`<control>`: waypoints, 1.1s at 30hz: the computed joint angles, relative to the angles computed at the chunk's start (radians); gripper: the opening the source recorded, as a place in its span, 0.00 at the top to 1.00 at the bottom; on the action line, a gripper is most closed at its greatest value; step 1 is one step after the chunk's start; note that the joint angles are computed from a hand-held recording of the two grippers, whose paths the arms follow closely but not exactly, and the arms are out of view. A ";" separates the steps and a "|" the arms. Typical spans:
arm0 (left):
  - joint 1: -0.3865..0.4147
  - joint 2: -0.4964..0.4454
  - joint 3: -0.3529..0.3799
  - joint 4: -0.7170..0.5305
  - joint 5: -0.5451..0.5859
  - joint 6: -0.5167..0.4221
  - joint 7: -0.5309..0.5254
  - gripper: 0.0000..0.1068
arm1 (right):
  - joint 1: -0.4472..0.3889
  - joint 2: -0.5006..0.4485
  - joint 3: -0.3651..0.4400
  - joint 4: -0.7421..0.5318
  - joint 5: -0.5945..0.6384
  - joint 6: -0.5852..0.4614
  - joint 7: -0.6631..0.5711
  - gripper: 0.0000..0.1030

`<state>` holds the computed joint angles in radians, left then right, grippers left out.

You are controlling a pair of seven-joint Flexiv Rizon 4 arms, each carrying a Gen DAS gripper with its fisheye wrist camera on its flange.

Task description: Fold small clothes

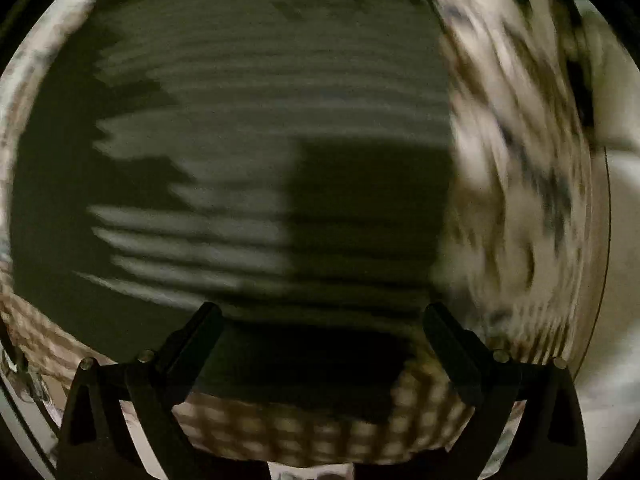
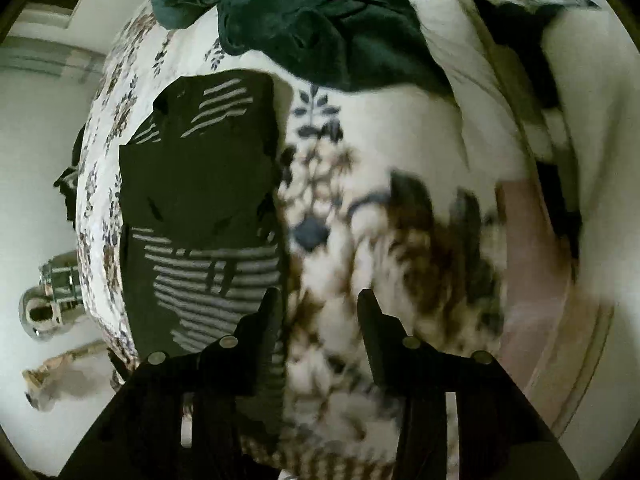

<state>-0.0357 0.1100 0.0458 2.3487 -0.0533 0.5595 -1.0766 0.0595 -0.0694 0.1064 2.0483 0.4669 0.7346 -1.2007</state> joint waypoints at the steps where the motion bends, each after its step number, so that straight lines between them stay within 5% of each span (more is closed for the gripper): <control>1: -0.013 0.001 -0.013 0.028 0.027 0.015 -0.014 0.04 | -0.007 -0.046 -0.010 -0.033 0.043 0.006 -0.049 0.59; 6: -0.054 -0.011 -0.042 0.109 0.118 0.179 -0.102 0.04 | -0.085 -0.301 0.011 -0.250 0.201 0.015 -0.194 0.45; 9: -0.062 -0.029 -0.040 0.104 0.092 0.215 -0.101 0.18 | -0.122 -0.452 0.042 -0.395 0.231 0.017 -0.210 0.40; 14: -0.056 0.013 -0.004 0.105 -0.028 0.208 -0.028 0.94 | -0.133 -0.635 0.085 -0.577 0.179 0.005 -0.135 0.39; 15: -0.049 0.022 0.004 0.100 -0.048 0.196 -0.015 0.95 | -0.133 -0.654 0.094 -0.597 0.162 0.001 -0.125 0.39; 16: -0.041 0.028 0.009 0.091 -0.061 0.183 -0.008 0.96 | -0.125 -0.663 0.098 -0.605 0.139 0.013 -0.117 0.50; 17: -0.031 0.039 0.021 0.081 -0.090 0.164 0.006 0.96 | -0.117 -0.665 0.102 -0.605 0.118 0.037 -0.119 0.82; 18: -0.022 0.050 0.030 0.073 -0.114 0.149 0.019 0.96 | -0.101 -0.661 0.094 -0.603 0.081 0.043 -0.095 0.95; 26: 0.090 0.129 0.115 -0.043 -0.240 0.000 0.094 0.96 | -0.029 -0.574 0.089 -0.651 -0.106 -0.011 0.036 0.95; 33: 0.286 -0.044 0.191 -0.206 -0.347 -0.099 0.102 0.96 | 0.125 -0.681 0.069 -1.008 -0.263 -0.193 0.173 0.95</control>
